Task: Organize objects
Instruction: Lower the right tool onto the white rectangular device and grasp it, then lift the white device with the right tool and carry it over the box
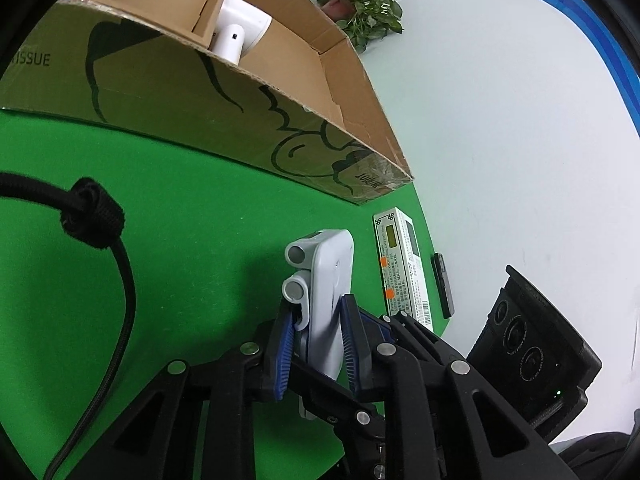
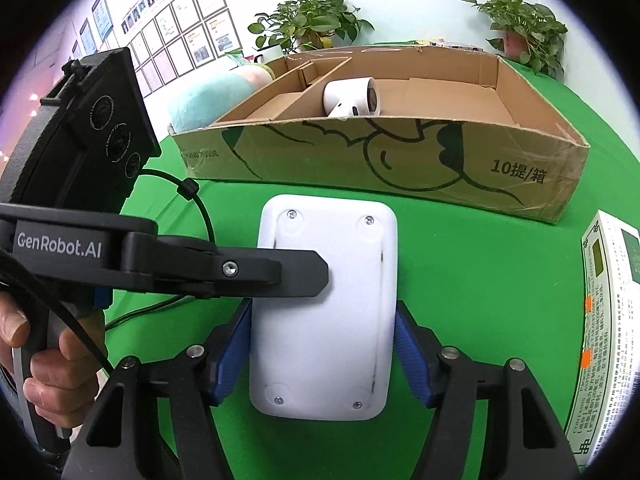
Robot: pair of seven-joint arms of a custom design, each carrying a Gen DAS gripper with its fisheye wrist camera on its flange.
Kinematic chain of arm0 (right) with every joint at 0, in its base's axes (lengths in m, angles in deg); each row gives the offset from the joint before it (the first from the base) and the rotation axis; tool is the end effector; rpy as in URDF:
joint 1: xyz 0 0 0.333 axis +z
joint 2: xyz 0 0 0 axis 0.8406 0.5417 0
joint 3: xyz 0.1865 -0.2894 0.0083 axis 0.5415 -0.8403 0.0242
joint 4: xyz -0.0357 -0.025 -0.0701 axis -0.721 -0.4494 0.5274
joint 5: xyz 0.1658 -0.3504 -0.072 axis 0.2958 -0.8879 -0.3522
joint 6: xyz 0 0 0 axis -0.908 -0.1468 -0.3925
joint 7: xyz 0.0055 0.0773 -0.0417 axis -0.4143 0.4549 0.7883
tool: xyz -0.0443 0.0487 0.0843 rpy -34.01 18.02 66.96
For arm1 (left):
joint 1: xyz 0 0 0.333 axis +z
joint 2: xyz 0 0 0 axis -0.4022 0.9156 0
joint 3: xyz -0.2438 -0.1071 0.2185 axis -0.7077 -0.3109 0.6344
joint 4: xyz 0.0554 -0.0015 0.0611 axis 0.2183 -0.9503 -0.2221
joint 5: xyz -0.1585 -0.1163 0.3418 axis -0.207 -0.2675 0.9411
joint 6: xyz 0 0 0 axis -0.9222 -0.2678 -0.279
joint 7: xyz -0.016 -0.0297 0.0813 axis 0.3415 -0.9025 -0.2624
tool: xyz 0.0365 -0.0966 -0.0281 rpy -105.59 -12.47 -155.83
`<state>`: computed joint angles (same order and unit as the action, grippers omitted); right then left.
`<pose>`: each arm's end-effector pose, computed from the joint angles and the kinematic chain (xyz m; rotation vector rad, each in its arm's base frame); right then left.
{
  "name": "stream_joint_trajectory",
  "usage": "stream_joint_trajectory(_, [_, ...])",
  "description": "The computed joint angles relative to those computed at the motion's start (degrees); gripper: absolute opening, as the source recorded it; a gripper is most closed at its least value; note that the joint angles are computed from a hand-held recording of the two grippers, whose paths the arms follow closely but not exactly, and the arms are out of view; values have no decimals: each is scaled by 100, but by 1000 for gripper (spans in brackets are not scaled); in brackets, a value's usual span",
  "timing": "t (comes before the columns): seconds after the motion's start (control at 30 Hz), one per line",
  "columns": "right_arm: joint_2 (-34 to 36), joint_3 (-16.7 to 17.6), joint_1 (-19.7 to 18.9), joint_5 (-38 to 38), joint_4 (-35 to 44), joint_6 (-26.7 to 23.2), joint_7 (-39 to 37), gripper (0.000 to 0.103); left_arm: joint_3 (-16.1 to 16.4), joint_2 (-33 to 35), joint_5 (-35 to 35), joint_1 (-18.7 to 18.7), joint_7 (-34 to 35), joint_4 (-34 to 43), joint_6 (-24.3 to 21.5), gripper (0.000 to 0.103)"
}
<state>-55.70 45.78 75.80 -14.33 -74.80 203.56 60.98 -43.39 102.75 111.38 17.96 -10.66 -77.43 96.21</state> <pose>0.6354 0.3234 0.3196 -2.1665 1.1023 -0.1502 0.6643 -0.1311 0.3206 2.1603 -1.4518 1.3232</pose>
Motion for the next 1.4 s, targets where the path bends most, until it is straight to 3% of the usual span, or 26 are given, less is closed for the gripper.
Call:
stream_joint_trajectory(0.2, [-23,-75,44,-28,-17,-35,163,66,-43,-187,188,128,-239,-264,78,19])
stream_joint_trajectory(0.67, [-232,558,-368,876,44,569,-841,65,-105,-825,545,80,-384,-69,67,18])
stream_joint_trajectory(0.97, [-11,363,-173,831,709,644,-735,65,-786,-1095,246,738,322,-10,-429,18])
stream_joint_trajectory(1.03, [93,357,-169,765,938,660,-684,65,-661,-1133,-54,484,663,367,-637,18])
stream_joint_trajectory(1.13, [262,340,-159,641,1283,644,-617,65,-681,-1066,-216,484,996,589,-782,18])
stream_joint_trajectory(1.17, [315,292,-128,569,1389,607,-540,65,-536,-1020,-257,298,1086,808,-878,18])
stream_joint_trajectory(1.4, [702,-97,101,-88,2208,231,249,65,-368,-871,-491,-25,1627,1607,-1390,18])
